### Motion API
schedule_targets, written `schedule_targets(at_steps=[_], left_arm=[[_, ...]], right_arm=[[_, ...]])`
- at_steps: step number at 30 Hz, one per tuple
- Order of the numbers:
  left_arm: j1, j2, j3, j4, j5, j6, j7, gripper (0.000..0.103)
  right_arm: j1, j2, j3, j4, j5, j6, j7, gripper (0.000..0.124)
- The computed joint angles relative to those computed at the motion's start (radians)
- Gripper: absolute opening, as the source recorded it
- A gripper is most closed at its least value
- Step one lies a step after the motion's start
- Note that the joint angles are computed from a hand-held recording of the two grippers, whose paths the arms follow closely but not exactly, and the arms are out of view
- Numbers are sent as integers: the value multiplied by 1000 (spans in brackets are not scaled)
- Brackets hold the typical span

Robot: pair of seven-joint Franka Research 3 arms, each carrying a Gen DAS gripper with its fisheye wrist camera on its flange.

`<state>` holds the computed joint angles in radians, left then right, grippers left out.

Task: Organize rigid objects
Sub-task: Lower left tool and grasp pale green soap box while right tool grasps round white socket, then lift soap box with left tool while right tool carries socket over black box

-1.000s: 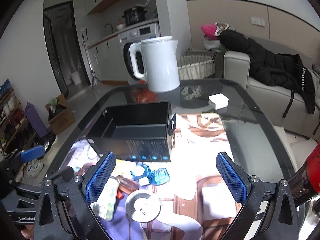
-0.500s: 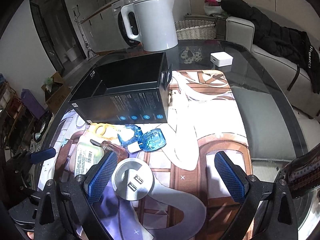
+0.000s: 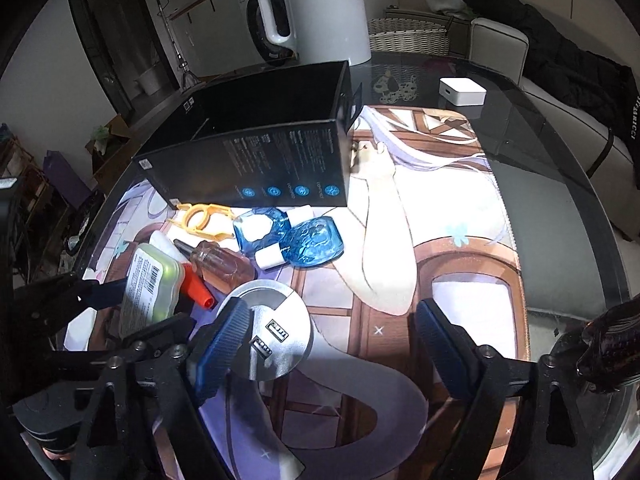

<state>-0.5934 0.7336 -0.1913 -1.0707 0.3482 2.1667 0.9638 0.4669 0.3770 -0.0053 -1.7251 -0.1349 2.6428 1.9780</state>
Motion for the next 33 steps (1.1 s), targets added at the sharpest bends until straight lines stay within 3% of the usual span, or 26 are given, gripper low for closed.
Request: schedule_targets(at_steps=[6, 13, 14, 16, 23, 28, 31, 33], left_arm=[[14, -57, -9, -92, 4, 22, -2, 55], [25, -76, -16, -128, 6, 26, -2, 55], [27, -76, -18, -127, 3, 25, -3, 55], [27, -82, -15, -134, 6, 29, -13, 55], [21, -110, -7, -164, 41, 69, -42, 54], [7, -162, 16, -231, 126, 168, -91, 55], [-1, -208, 43, -287, 208, 252, -165, 55], [-14, -250, 75, -337, 301, 324, -256, 55]], right_arm=[[-14, 20, 41, 19, 68, 10, -105, 81], [37, 63, -1, 70, 3, -17, -96, 81], [47, 65, -10, 74, -15, -25, -89, 79], [67, 67, -29, 78, -65, -31, -76, 59], [30, 29, 11, 28, -1, 5, -101, 58], [37, -8, 2, -19, -14, 103, -97, 58], [51, -41, -20, -66, -42, 222, -66, 58], [92, -64, -76, -98, -108, 312, 0, 58]])
